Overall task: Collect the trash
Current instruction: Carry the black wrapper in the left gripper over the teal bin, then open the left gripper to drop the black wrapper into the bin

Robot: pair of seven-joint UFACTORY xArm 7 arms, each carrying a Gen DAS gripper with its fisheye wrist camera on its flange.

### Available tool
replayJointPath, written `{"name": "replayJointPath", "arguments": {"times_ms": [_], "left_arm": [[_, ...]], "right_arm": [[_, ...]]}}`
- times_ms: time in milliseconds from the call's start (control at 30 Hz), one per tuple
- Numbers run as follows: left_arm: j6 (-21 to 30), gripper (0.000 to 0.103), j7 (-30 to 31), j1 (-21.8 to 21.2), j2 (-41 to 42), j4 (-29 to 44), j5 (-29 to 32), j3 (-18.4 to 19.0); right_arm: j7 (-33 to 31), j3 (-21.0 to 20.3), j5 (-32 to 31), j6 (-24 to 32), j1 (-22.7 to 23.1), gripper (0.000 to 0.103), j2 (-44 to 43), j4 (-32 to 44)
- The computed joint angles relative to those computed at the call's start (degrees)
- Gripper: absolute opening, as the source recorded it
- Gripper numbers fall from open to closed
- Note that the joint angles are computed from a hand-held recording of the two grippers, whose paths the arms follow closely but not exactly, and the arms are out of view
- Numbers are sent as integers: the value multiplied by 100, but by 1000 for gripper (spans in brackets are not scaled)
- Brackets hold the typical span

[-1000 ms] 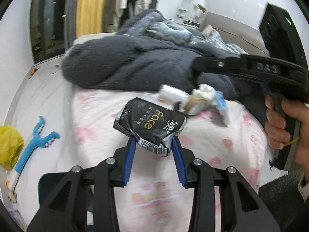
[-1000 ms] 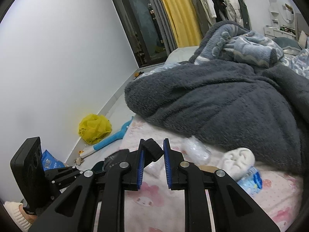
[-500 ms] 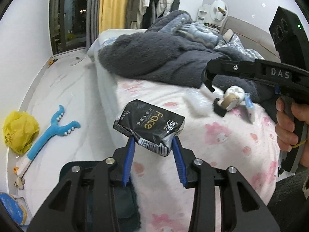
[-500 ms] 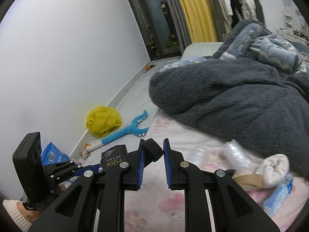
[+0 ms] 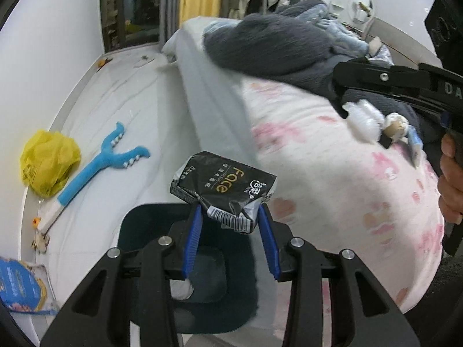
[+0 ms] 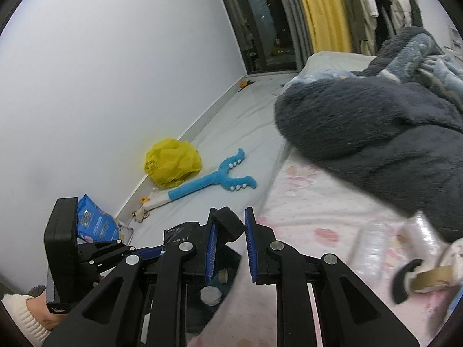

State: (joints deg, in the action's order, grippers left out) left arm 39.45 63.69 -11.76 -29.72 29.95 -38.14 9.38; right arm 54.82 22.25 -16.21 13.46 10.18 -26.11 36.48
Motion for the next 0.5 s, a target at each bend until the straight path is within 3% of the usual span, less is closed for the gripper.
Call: {"name": "replayJointPath", "arguments": {"times_ms": [267, 500], "left_arm": [[183, 42, -105, 446, 532, 205, 449, 7], [354, 45, -147, 805, 837, 349, 730, -35]], "right_arm": [[216, 162, -339, 116, 94, 19, 992, 632], [399, -159, -681, 283, 583, 19, 1692, 1061]]}}
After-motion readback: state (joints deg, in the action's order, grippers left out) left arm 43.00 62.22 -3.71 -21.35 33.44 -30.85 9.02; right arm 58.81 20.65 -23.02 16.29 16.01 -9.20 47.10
